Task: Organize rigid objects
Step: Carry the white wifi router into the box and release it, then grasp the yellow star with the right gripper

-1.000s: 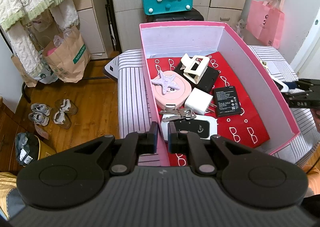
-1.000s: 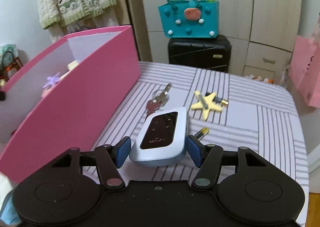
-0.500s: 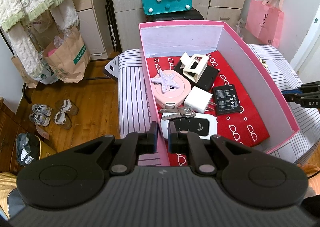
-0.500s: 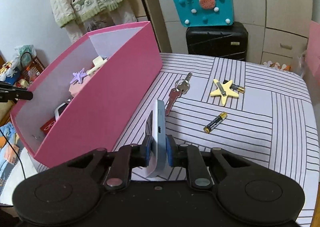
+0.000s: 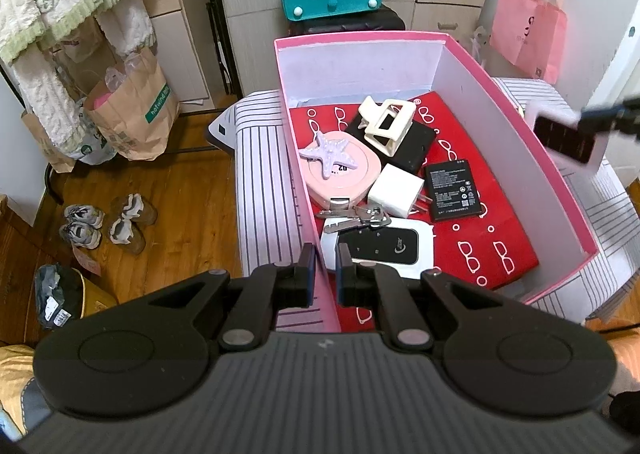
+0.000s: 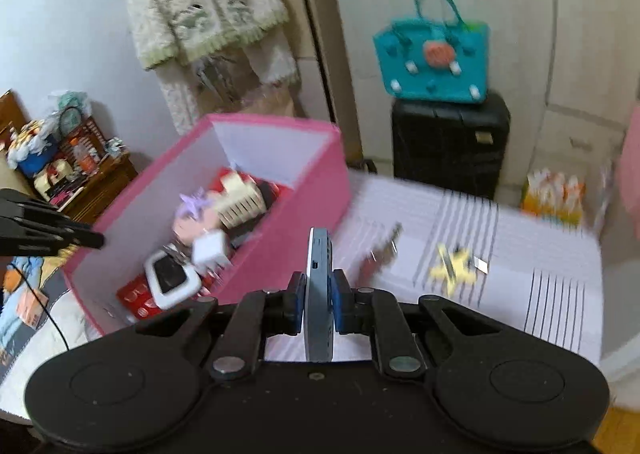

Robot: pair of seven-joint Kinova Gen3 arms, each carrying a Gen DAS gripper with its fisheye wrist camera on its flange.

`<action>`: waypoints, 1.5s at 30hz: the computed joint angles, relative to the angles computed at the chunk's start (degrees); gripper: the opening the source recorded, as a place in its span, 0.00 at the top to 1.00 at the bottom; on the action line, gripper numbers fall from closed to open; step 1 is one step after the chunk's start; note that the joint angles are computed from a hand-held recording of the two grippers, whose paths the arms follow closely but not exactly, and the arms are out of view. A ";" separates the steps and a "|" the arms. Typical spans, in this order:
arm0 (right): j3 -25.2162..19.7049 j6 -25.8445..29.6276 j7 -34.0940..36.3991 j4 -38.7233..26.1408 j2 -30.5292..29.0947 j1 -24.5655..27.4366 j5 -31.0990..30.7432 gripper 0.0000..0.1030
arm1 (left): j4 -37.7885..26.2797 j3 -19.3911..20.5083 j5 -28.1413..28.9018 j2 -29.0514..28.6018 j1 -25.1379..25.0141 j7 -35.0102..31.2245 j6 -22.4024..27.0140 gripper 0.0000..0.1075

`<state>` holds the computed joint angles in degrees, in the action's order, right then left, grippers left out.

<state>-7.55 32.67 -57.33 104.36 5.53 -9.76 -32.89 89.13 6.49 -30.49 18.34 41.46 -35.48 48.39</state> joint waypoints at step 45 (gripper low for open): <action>-11.60 -19.54 20.79 10.86 -3.05 11.15 -10.09 0.54 | -3.55 -0.13 -0.48 1.84 0.85 -0.96 4.06 0.93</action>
